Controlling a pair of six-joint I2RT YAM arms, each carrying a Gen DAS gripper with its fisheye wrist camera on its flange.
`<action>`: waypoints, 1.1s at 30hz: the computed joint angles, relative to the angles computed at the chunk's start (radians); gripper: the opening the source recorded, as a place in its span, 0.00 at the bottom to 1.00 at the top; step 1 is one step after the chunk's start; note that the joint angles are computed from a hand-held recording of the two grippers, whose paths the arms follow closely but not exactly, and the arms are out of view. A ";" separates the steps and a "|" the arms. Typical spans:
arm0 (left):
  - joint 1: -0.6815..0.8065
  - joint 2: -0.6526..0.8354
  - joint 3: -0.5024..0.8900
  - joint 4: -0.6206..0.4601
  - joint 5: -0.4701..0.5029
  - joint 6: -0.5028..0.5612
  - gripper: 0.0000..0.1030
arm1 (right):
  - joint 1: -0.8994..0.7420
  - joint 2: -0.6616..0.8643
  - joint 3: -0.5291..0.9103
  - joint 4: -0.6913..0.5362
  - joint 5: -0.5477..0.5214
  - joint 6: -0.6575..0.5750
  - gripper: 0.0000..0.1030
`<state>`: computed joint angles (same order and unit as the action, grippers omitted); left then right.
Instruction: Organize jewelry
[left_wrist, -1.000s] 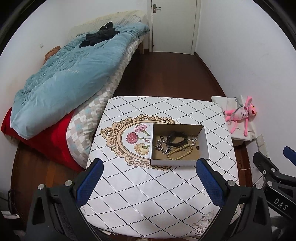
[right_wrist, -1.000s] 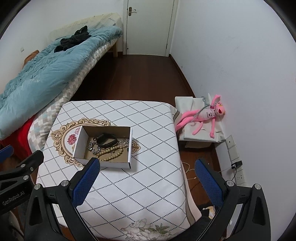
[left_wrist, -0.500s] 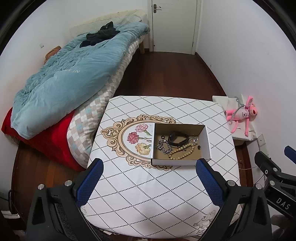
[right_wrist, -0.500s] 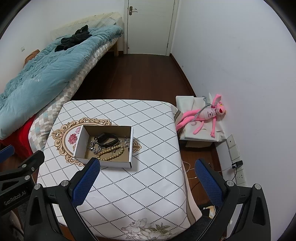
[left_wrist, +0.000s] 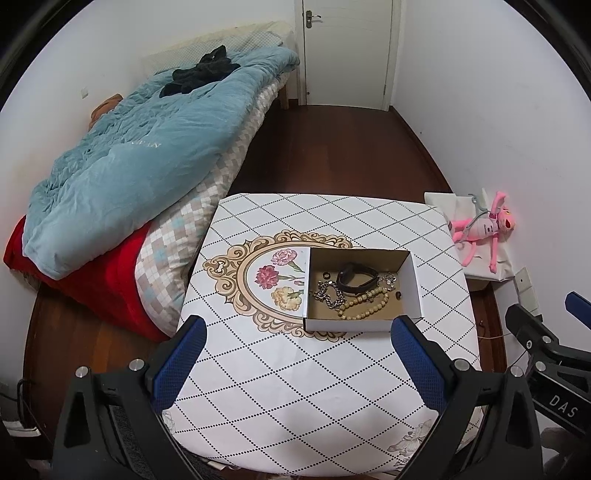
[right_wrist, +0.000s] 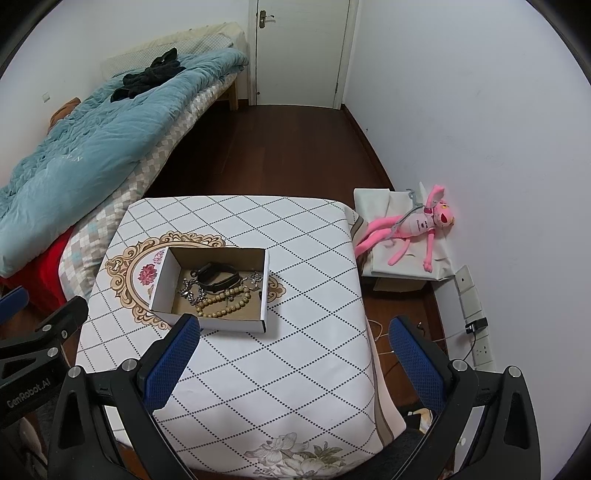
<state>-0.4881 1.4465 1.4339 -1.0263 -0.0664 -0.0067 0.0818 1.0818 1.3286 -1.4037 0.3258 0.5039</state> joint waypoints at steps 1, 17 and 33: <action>-0.003 -0.001 0.002 -0.001 0.000 -0.001 0.99 | 0.008 0.000 -0.002 0.000 0.003 0.008 1.00; -0.015 -0.006 0.003 -0.003 0.002 -0.001 0.99 | 0.012 0.001 0.002 -0.004 0.004 0.012 1.00; -0.019 -0.007 0.003 -0.008 0.001 -0.009 0.99 | 0.018 0.009 0.013 -0.010 0.003 0.014 1.00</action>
<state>-0.5072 1.4392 1.4373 -1.0343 -0.0653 -0.0155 0.1002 1.0903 1.3419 -1.4137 0.3287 0.5177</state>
